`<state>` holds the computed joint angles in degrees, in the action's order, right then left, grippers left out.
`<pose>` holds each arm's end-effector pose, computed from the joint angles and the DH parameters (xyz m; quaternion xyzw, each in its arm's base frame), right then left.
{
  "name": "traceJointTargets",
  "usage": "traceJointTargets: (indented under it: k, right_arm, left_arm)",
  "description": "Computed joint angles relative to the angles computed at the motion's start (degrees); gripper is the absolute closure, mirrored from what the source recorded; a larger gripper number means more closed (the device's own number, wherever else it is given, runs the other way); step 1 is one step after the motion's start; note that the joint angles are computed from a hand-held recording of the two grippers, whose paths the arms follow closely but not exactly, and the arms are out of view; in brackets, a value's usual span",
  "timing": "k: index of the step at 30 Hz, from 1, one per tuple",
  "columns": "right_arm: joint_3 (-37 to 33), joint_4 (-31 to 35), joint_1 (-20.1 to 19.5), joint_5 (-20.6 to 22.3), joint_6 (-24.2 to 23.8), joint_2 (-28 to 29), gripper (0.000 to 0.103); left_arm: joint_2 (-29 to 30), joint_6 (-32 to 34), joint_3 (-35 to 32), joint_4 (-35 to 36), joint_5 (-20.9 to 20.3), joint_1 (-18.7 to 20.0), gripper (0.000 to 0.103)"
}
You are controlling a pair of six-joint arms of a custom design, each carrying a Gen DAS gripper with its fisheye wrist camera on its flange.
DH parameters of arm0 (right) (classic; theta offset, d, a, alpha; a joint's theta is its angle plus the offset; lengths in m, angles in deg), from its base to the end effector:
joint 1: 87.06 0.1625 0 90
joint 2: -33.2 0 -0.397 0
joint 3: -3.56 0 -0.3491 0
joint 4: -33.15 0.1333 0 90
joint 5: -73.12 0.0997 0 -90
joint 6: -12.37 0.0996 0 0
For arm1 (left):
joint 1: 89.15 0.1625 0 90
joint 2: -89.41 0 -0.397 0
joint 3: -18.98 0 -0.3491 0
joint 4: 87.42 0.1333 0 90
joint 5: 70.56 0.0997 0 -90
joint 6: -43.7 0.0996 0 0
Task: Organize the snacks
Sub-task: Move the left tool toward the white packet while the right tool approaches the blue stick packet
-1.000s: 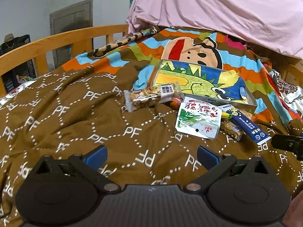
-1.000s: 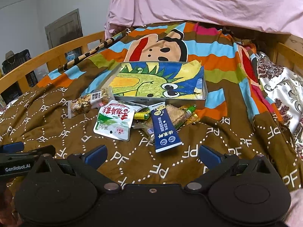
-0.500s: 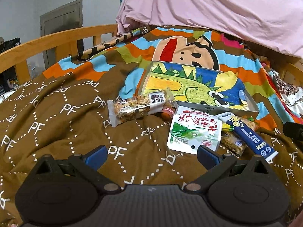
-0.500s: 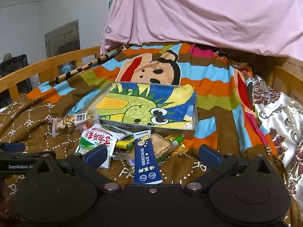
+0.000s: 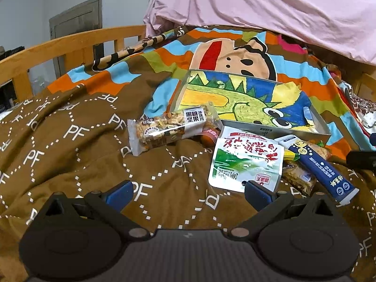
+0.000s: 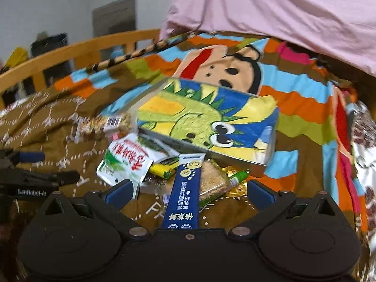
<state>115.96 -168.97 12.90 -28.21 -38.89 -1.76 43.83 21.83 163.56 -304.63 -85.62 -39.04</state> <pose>0.2052 -0.5110 0.0257 0.4584 -0.8325 0.2443 0.1928 -0.0313 -0.3953 0.1256 -0.0259 0.7835 -0.4688 0.4071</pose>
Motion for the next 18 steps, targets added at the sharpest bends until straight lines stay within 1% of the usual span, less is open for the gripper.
traceJointTargets:
  k: [2,5,7,8,10,12,13,15,18]
  right_arm:
    - [-0.54,2.42,-0.40,0.83,-2.62,-0.29,0.000]
    - [-1.54,4.25,-0.87,1.29,-6.84,0.05,0.000]
    - [-2.19,4.59,-1.23,1.40,-8.66,0.56,0.000]
    - [-2.57,4.93,-1.41,1.30,-8.61,0.77,0.000]
    - [-3.59,7.22,-1.90,1.09,-6.91,0.97,0.000]
    - [-4.72,8.88,-2.25,0.54,-5.73,1.37,0.000]
    - [-5.17,8.64,-2.21,-0.18,-5.52,1.88,0.001]
    - [-5.64,7.05,-1.95,-1.01,-6.49,2.77,0.001]
    - [-5.47,1.93,-2.07,0.13,-9.56,4.28,0.001]
  left_arm:
    - [2.37,3.83,-0.94,-5.43,-0.32,0.16,0.000]
    - [5.90,12.72,-3.28,-13.84,-0.88,0.31,0.000]
    - [7.22,18.18,-4.95,-16.99,-1.80,0.61,0.000]
    - [7.91,20.93,-6.03,-18.38,-2.16,0.86,0.000]
    - [8.57,24.76,-8.05,-19.85,-3.43,1.82,0.000]
    - [8.22,25.64,-9.84,-18.75,-4.99,3.15,0.000]
    - [8.22,26.05,-10.66,-18.67,-5.61,3.68,0.000]
    - [8.41,27.67,-12.72,-18.89,-6.39,4.66,0.000]
    - [9.97,33.08,-16.37,-22.56,-7.26,5.49,0.000]
